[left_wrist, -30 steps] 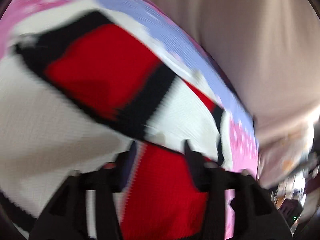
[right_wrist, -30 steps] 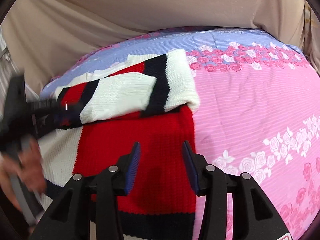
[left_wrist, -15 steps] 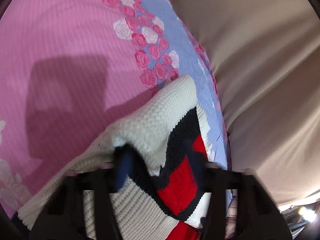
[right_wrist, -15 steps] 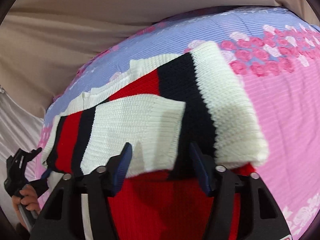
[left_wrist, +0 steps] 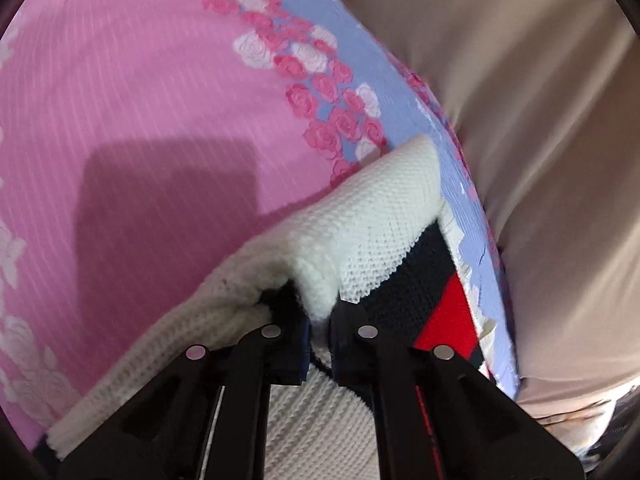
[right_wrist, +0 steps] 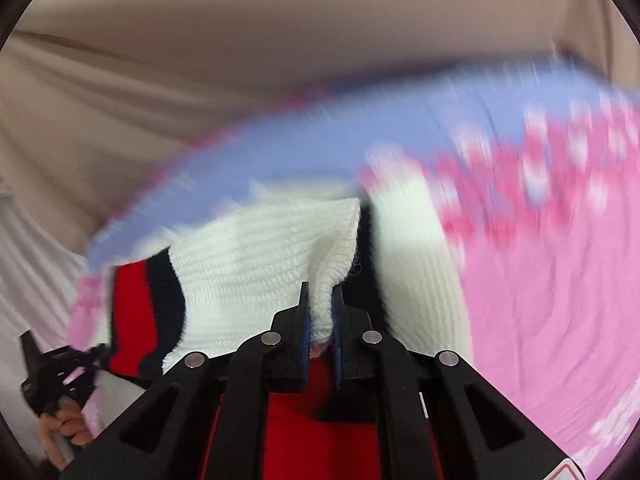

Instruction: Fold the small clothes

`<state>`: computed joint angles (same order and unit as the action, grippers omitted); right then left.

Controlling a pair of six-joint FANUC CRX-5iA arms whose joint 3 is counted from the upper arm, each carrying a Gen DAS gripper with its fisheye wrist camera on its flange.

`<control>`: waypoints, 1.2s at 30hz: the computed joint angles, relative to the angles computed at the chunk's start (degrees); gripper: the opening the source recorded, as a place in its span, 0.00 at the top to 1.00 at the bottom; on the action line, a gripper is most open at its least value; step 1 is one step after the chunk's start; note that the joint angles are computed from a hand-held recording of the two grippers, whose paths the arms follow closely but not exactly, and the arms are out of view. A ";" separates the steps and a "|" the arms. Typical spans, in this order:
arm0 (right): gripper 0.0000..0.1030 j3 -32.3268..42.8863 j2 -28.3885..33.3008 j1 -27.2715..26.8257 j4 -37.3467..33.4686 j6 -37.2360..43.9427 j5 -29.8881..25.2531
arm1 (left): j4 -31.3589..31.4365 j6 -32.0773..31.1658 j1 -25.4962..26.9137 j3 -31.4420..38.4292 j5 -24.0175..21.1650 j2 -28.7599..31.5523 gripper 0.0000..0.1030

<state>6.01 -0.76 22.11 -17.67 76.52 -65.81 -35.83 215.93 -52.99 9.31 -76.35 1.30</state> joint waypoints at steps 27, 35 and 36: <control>1.00 32.00 27.26 31.01 6.19 8.02 -8.38 | 0.14 -6.90 -1.59 -5.28 2.78 -4.49 0.85; 1.00 34.38 31.14 34.07 15.45 2.61 -4.04 | 1.30 -9.60 -0.60 -5.83 4.10 -4.78 0.85; 1.00 33.28 29.74 33.87 15.25 2.66 -4.02 | 1.95 -9.94 -0.42 -6.01 4.64 -5.17 0.83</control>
<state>39.28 28.99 55.98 -2.42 79.18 -69.83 -33.88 205.99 -53.41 3.30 -71.71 -3.87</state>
